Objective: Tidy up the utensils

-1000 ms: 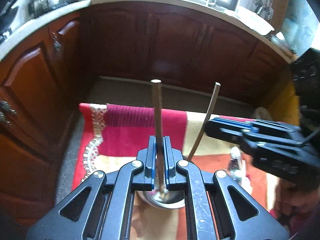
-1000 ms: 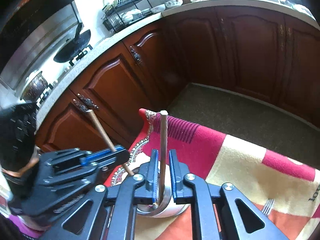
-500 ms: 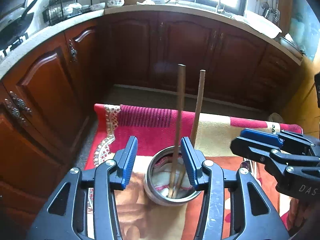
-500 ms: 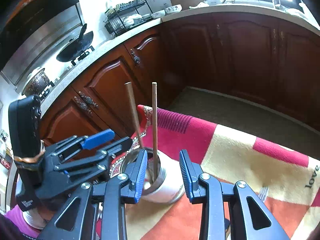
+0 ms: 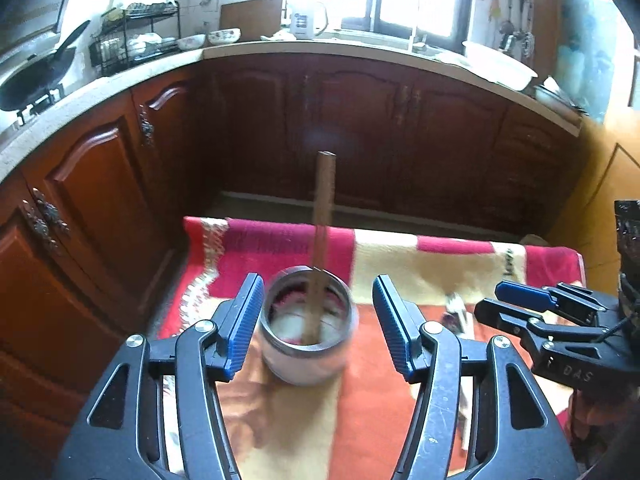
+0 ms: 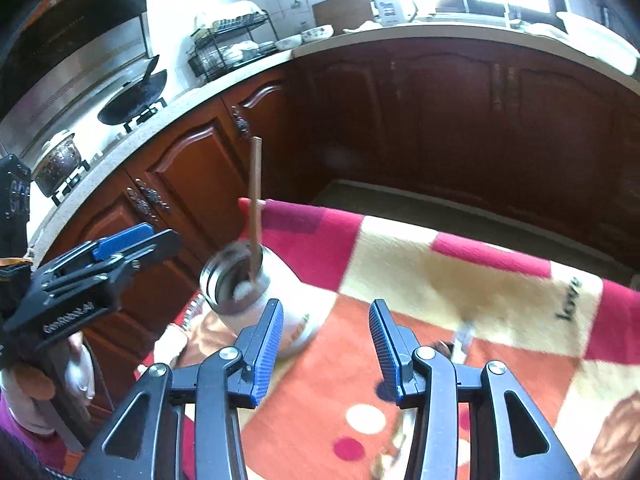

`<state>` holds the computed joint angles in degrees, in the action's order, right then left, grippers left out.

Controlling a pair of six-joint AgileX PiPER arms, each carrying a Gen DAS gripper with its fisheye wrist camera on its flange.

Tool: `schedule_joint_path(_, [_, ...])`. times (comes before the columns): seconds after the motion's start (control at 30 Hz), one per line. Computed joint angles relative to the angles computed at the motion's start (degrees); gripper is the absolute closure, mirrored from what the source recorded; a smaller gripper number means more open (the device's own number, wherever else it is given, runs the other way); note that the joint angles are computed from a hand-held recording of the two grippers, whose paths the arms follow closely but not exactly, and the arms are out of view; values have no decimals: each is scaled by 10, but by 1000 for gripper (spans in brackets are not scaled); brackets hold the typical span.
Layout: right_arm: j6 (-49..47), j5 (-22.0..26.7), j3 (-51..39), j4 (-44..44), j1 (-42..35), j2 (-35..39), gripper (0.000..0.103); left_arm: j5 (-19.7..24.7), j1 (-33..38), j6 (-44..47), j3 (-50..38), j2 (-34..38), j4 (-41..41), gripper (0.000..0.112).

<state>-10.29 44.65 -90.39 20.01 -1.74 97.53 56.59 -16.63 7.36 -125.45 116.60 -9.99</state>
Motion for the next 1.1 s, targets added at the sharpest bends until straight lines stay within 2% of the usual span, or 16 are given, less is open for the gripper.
schedule_joint_path(0.13, [-25, -19, 86, -6, -36, -57, 60, -30, -6, 25, 82, -43, -52, 55])
schedule_joint_path(0.27, [-67, -29, 158, 13, -83, -88, 60, -39, -23, 34, 146, -61, -82, 55])
schedule_joint_path(0.37, [-92, -44, 204, 25, -114, -90, 62, -44, -41, 30, 177, -59, -91, 55])
schedule_joint_path(0.53, [-162, -57, 244, 119, -150, -57, 71, -60, -69, 18, 225, -41, -97, 55])
schedule_joint_path(0.6, [-178, -57, 235, 149, -155, -34, 71, -59, -77, 17, 230, -30, -96, 55])
schedule_joint_path(0.77, [-148, -39, 162, 157, -147, 29, 72, -54, -89, 8, 224, -5, -85, 55])
schedule_joint_path(0.87, [-110, -27, 110, 119, -130, 76, 80, -44, -94, -2, 202, 16, -78, 55])
schedule_joint_path(0.93, [-99, -21, 90, 105, -125, 98, 96, -39, -97, -6, 189, 29, -76, 55])
schedule_joint_path(1.1, [-160, -28, 124, 168, -151, 76, 99, -22, -104, -17, 136, 73, -72, 56])
